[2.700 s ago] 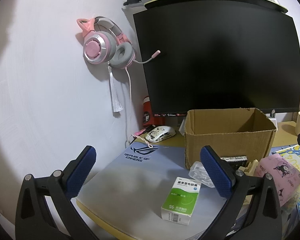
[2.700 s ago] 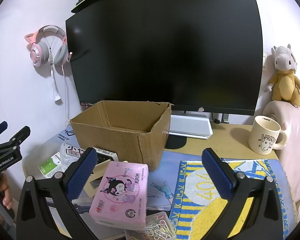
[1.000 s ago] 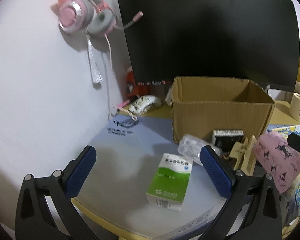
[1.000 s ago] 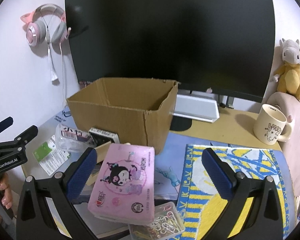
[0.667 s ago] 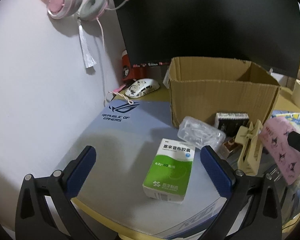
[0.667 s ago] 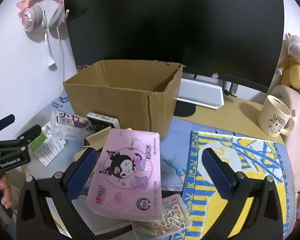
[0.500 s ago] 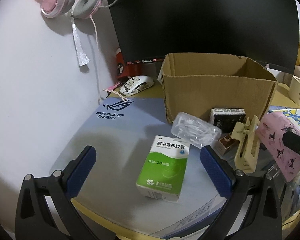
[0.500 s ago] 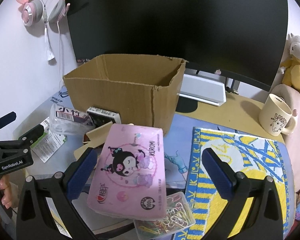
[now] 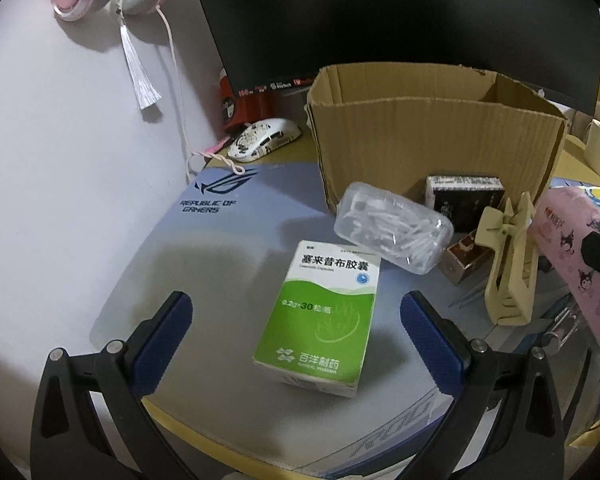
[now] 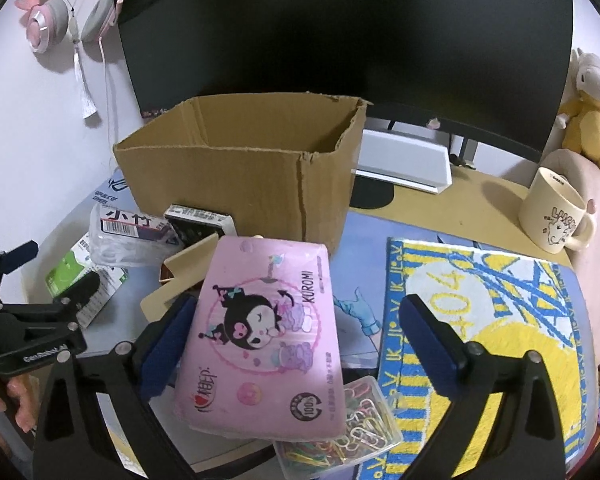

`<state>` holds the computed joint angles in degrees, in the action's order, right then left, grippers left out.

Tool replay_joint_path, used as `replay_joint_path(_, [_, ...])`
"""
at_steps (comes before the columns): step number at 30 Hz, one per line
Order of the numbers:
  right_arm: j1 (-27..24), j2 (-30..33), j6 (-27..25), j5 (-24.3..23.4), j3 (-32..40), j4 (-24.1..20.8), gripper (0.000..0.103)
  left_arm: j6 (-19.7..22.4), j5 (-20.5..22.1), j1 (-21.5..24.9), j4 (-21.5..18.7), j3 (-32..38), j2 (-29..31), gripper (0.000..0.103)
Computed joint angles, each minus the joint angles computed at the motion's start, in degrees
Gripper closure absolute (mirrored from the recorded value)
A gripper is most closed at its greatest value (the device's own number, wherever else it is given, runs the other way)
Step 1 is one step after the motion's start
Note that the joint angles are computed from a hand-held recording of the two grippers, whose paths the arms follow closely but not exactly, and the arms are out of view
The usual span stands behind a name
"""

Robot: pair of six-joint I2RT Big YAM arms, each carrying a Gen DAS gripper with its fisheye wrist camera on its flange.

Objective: Organize objects
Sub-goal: 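Grasp the green medicine box with left tool while right tool grasps pink Kuromi tissues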

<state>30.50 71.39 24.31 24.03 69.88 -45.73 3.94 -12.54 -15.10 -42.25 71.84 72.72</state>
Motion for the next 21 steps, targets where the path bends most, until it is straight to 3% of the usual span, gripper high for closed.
replay_joint_path(2, [0.19, 0.28, 0.48, -0.58, 0.33, -0.63, 0.000, 0.08, 0.83, 0.00, -0.35, 0.03, 0.10, 0.000])
replay_joint_path(5, [0.37, 0.57, 0.73, -1.26, 0.74, -1.60, 0.013, 0.52, 0.92, -0.39, -0.42, -0.05, 0.20, 0.003])
replay_joint_path(8, [0.41, 1.02, 0.73, -2.49, 1.18, -2.19, 0.023, 0.66, 0.98, -0.52, -0.76, 0.22, 0.80, 0.014])
replay_joint_path(9, [0.40, 1.09, 0.67, -2.92, 1.17, -2.11, 0.029, 0.69, 1.31, -0.43, -0.87, 0.27, 0.95, 0.024])
replay_joint_path(10, [0.44, 1.23, 0.82, -3.03, 1.26, -2.24, 0.032, 0.70, 1.91, -0.28, -0.97, 0.31, 1.13, 0.044])
replay_joint_path(13, [0.63, 1.07, 0.85, -2.46, 1.11, -1.95, 0.032, -0.09, 3.20, 0.21, -0.88, 0.23, 0.96, 0.056])
replay_joint_path(21, [0.52, -0.95, 0.77, -2.94, -0.31, 0.75, 0.032, -2.21, 4.46, 1.89, -0.04, -0.16, -0.93, 0.058])
